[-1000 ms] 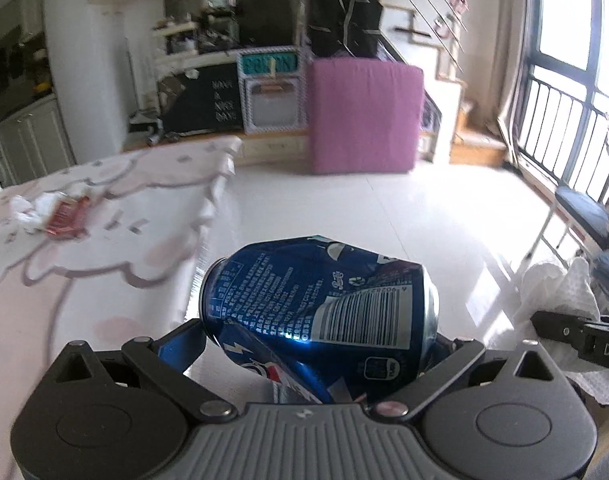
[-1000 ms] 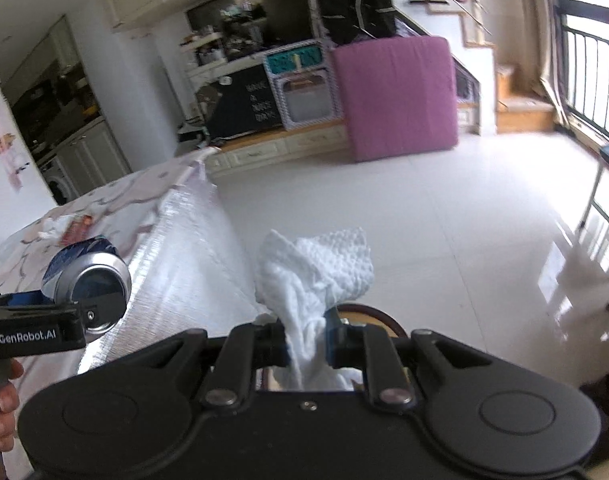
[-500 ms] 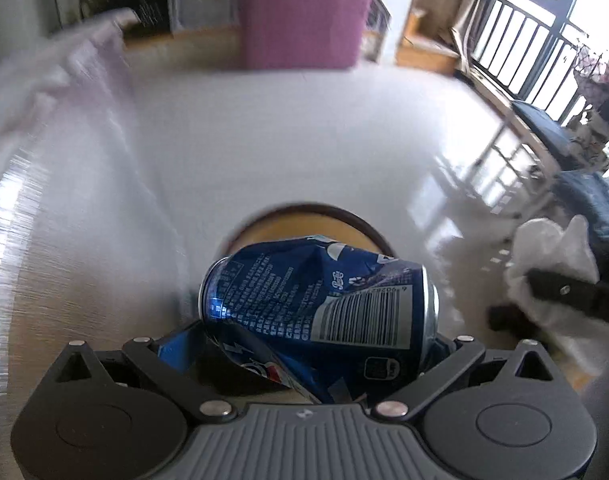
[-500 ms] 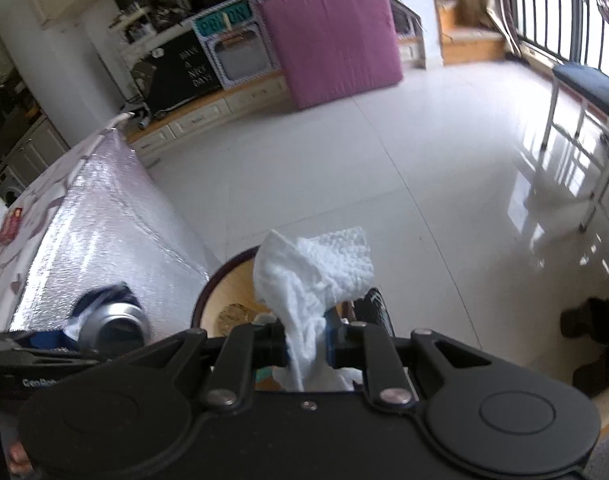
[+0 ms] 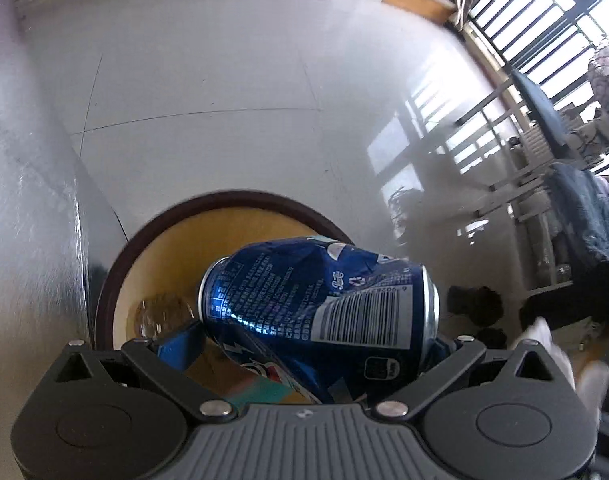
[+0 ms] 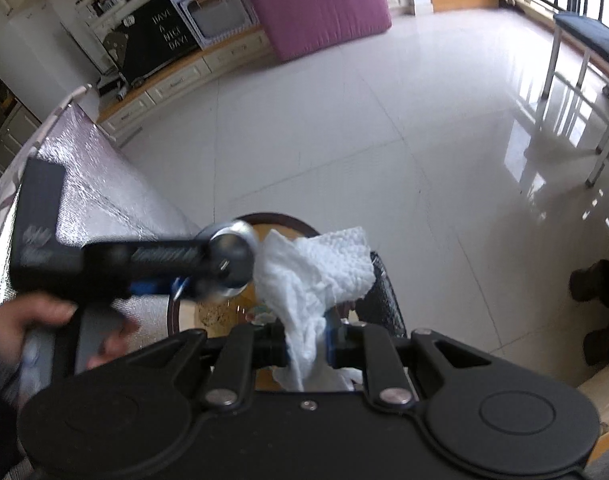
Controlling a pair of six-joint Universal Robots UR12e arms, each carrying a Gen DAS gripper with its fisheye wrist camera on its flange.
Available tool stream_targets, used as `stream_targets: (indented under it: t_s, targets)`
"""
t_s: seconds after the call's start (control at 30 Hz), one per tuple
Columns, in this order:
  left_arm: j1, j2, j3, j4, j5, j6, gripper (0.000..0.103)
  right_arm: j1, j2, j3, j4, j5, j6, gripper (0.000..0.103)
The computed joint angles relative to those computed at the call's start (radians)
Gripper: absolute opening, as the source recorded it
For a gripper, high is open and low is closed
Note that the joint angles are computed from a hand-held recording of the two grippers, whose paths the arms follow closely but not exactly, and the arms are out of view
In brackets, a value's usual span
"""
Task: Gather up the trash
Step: 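Open the left tool to drop the can into the wastebasket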
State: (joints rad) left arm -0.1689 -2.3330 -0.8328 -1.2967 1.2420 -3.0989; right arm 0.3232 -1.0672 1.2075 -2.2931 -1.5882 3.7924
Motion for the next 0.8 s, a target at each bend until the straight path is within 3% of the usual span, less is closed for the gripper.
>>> stream_targets:
  t_s: [0.17,0.27,0.47,0.63,0.73,0.8]
  targets:
    - [0.001,-0.093,0.141,-0.126,0.000,-0.053,0.103,-0.002,0.034,-0.045,0.051,0.035,0.008,0.016]
    - [0.010,-0.117,0.177,-0.172,-0.002,-0.094,0.103,-0.003,0.050,-0.069,0.079,0.049,-0.001,0.016]
    - [0.017,-0.131,0.200,-0.199,-0.023,-0.038,0.103,-0.005,0.083,-0.123,0.126,0.061,-0.014,0.017]
    - [0.024,-0.159,0.245,-0.247,-0.056,-0.050,0.103,-0.008,0.111,-0.168,0.155,0.075,-0.030,0.017]
    - [0.016,-0.165,0.255,-0.250,-0.011,0.034,0.103,-0.007,0.118,-0.181,0.168,0.079,-0.036,0.017]
    - [0.019,-0.156,0.238,-0.237,-0.014,0.020,0.103,-0.010,0.120,-0.185,0.171,0.083,-0.039,0.017]
